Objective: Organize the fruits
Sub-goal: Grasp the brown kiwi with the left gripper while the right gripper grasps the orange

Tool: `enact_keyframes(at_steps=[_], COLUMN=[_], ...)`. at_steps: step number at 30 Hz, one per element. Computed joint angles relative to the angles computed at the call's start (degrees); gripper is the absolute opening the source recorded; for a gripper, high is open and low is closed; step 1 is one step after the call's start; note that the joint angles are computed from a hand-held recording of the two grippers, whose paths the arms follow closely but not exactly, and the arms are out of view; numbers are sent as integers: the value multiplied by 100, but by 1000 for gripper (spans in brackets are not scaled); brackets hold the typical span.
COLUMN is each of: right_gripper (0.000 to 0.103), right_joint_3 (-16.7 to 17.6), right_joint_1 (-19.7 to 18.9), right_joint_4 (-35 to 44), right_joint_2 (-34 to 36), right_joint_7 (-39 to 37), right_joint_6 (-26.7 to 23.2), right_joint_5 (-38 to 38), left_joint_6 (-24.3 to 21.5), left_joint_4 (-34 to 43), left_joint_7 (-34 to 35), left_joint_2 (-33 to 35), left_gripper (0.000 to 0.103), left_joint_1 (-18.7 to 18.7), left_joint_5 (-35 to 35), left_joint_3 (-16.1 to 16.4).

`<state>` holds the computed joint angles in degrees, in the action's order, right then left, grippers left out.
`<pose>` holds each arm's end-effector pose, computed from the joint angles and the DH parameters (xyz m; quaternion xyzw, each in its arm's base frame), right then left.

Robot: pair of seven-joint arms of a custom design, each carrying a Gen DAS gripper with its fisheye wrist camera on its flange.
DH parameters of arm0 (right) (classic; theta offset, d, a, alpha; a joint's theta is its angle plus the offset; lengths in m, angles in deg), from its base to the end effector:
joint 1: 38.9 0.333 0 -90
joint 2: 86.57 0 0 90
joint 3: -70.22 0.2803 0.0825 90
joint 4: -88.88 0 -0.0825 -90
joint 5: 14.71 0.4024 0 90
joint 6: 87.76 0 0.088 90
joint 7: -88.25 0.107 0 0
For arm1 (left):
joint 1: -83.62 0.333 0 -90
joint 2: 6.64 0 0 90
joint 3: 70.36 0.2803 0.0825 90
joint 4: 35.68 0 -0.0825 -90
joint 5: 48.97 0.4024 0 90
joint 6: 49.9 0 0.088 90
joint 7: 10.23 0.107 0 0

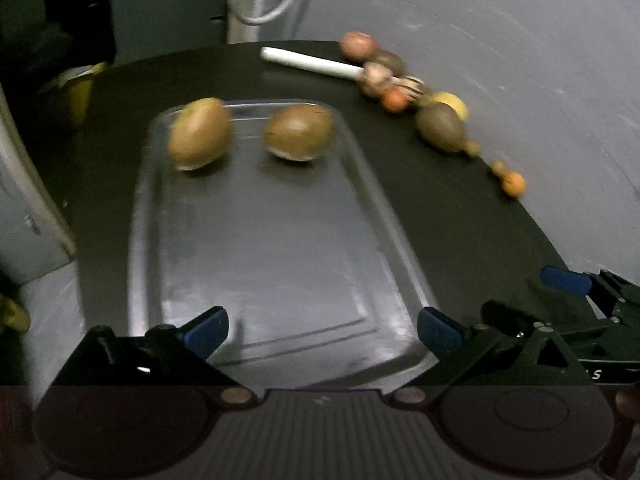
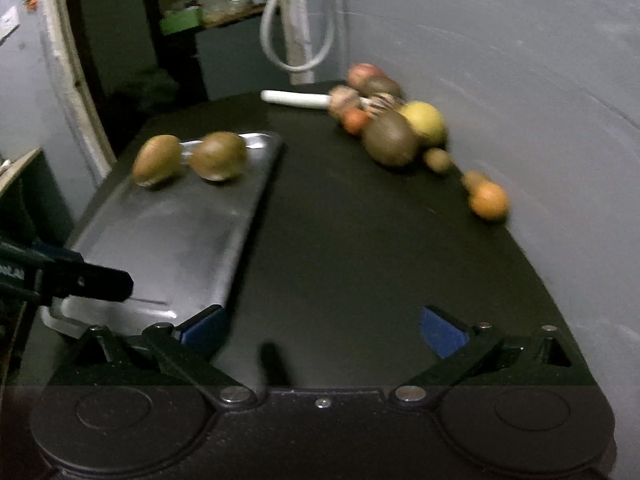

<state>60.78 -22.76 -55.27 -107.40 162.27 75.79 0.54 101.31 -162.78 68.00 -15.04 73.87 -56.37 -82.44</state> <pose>0.4934 0.0424 0.4425 -0.7117 0.6081 -0.1855 0.2990 0.5250 -0.2095 0.4566 -0.6486 0.7077 -0.2599 0.1046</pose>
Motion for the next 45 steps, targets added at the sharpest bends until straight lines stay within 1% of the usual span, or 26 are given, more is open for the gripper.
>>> enact_keyframes(at_steps=[3,6,8,13,14,18,23,26,27,31,33,35,37,40,41,43,45], right_gripper=[102,102,102,102,102,102,102,102,101,97,94,92,91,87,83,79,70], right_joint_3=[232,387,456,502,577,705,581,582,601,573,434,365,243,108,98,69,43], right_joint_1=[-391,-692,-844,-1029,-1138,-1378,-1308,-1316,-1353,-1445,-1383,-1328,-1219,-1101,-1089,-1052,-1010], right_joint_4=[-170,-234,-193,80,182,532,953,1168,1237,1622,1862,2074,2278,2504,2582,2691,2795], right_joint_2=[-59,-9,104,504,631,1062,1571,1824,1900,2244,2411,2558,2689,2828,2886,2953,3007], right_joint_7=[528,1101,1415,2017,2225,2884,3023,3131,3305,4540,5507,6095,6745,7555,7756,8096,8398], right_joint_6=[60,176,278,532,585,775,1010,1114,1152,1164,1071,958,860,755,728,670,580], right_joint_5=[-353,-734,-1004,-1434,-1598,-2099,-2100,-2056,-2173,-3097,-3805,-4137,-4667,-5309,-5396,-5626,-5856], left_joint_6=[-40,-117,-194,-251,-284,-379,-542,-640,-670,-851,-1033,-1152,-1244,-1379,-1452,-1631,-1790], left_joint_4=[274,706,1078,2017,2235,3009,4152,4885,5132,6160,6770,7275,7660,8154,8338,8765,9187], left_joint_7=[262,327,399,530,569,638,449,253,205,-13,-110,-120,-102,-36,-10,12,-16], left_joint_2=[249,627,931,1707,1875,2485,3360,3911,4095,4838,5240,5590,5853,6191,6312,6587,6858], left_gripper=[102,102,102,102,102,102,102,102,102,102,102,102,102,99,97,93,88], left_joint_1=[-100,-169,-224,-384,-414,-551,-786,-924,-955,-1093,-1170,-1186,-1211,-1238,-1249,-1275,-1297], left_joint_5=[-89,-59,-32,189,197,262,467,597,630,768,837,831,821,795,782,747,703], left_joint_3=[-30,-65,-76,-70,-67,-25,116,229,261,391,450,437,425,402,394,380,372])
